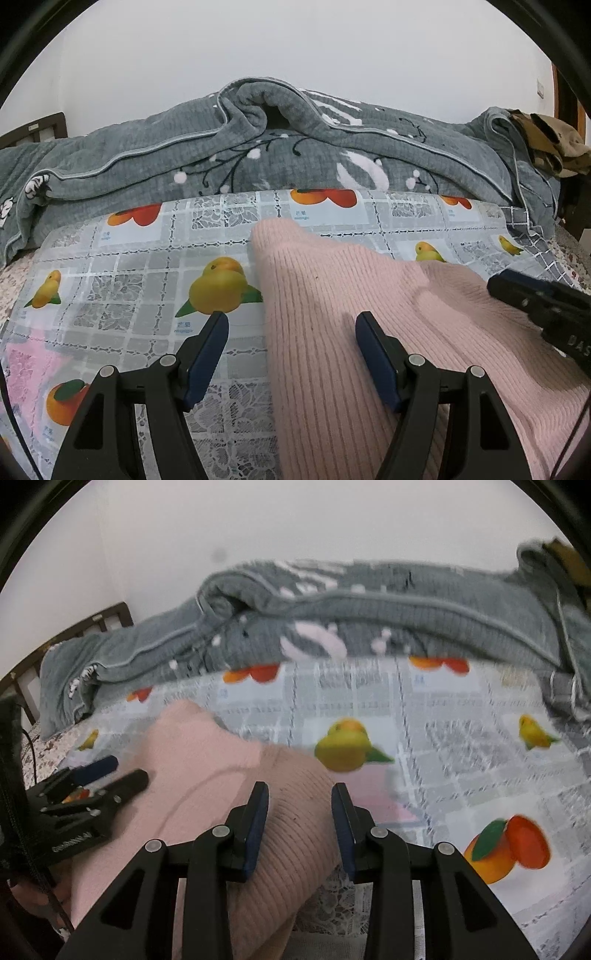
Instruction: Fold small clothes
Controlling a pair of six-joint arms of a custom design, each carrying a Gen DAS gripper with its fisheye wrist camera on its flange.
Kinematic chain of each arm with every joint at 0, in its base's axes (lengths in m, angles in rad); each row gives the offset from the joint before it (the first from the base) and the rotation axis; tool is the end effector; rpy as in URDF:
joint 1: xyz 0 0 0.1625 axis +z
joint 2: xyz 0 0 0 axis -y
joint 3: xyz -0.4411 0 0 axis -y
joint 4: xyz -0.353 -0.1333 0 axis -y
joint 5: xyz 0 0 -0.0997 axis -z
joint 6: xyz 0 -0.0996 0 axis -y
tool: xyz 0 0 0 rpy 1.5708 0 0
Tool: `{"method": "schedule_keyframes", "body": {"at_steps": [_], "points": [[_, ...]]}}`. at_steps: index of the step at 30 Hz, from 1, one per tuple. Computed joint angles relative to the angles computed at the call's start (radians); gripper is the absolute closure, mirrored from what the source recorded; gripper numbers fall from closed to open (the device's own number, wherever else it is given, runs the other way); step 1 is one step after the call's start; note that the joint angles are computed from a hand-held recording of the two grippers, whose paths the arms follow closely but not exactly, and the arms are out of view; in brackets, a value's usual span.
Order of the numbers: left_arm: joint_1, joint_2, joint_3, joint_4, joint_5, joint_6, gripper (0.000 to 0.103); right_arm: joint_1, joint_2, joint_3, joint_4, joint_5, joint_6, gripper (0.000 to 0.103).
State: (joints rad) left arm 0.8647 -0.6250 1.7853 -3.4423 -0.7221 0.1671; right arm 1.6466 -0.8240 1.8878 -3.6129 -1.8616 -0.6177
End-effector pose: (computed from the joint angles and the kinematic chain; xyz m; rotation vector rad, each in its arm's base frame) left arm -0.2421 -0.6045 0.1121 0.6179 2.2297 -1.0914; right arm 0.1503 -0.5962 0.2070 0.6346 -2.3023 1.1278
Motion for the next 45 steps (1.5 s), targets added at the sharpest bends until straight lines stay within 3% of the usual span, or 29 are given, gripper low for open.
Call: {"method": "schedule_keyframes", "body": {"at_steps": [3, 10, 15, 21, 23, 27, 35, 40, 42, 45], "points": [[-0.008, -0.013, 0.030, -0.030, -0.010, 0.013, 0.033, 0.010, -0.010, 0.032, -0.046, 0.008, -0.044, 0.068], [-0.030, -0.071, 0.128, -0.043, -0.054, -0.013, 0.033, 0.023, -0.082, 0.159, 0.002, -0.011, -0.011, 0.068], [-0.053, -0.087, 0.192, -0.048, -0.069, -0.032, 0.033, 0.042, -0.034, 0.194, -0.107, -0.120, -0.080, 0.068], [-0.082, -0.113, 0.281, -0.092, -0.064, -0.092, 0.033, 0.056, 0.043, 0.205, -0.308, -0.193, -0.191, 0.069], [-0.086, -0.117, 0.294, -0.091, -0.065, -0.101, 0.033, 0.057, 0.042, 0.203, -0.306, -0.198, -0.196, 0.069], [-0.084, -0.130, 0.306, -0.083, -0.081, -0.101, 0.033, 0.053, -0.052, 0.241, -0.187, -0.171, -0.109, 0.068], [-0.087, -0.180, 0.402, -0.094, -0.156, -0.119, 0.033, 0.027, -0.199, 0.419, -0.182, -0.049, -0.046, 0.065], [-0.103, -0.196, 0.520, -0.172, -0.217, -0.152, 0.033, 0.009, -0.210, 0.491, -0.243, -0.015, -0.075, 0.065], [-0.117, -0.188, 0.543, -0.184, -0.214, -0.157, 0.033, 0.004, -0.211, 0.507, -0.251, 0.004, -0.085, 0.065], [-0.141, -0.154, 0.535, -0.162, -0.151, -0.164, 0.033, 0.008, -0.198, 0.512, -0.260, 0.010, -0.101, 0.065]]}}
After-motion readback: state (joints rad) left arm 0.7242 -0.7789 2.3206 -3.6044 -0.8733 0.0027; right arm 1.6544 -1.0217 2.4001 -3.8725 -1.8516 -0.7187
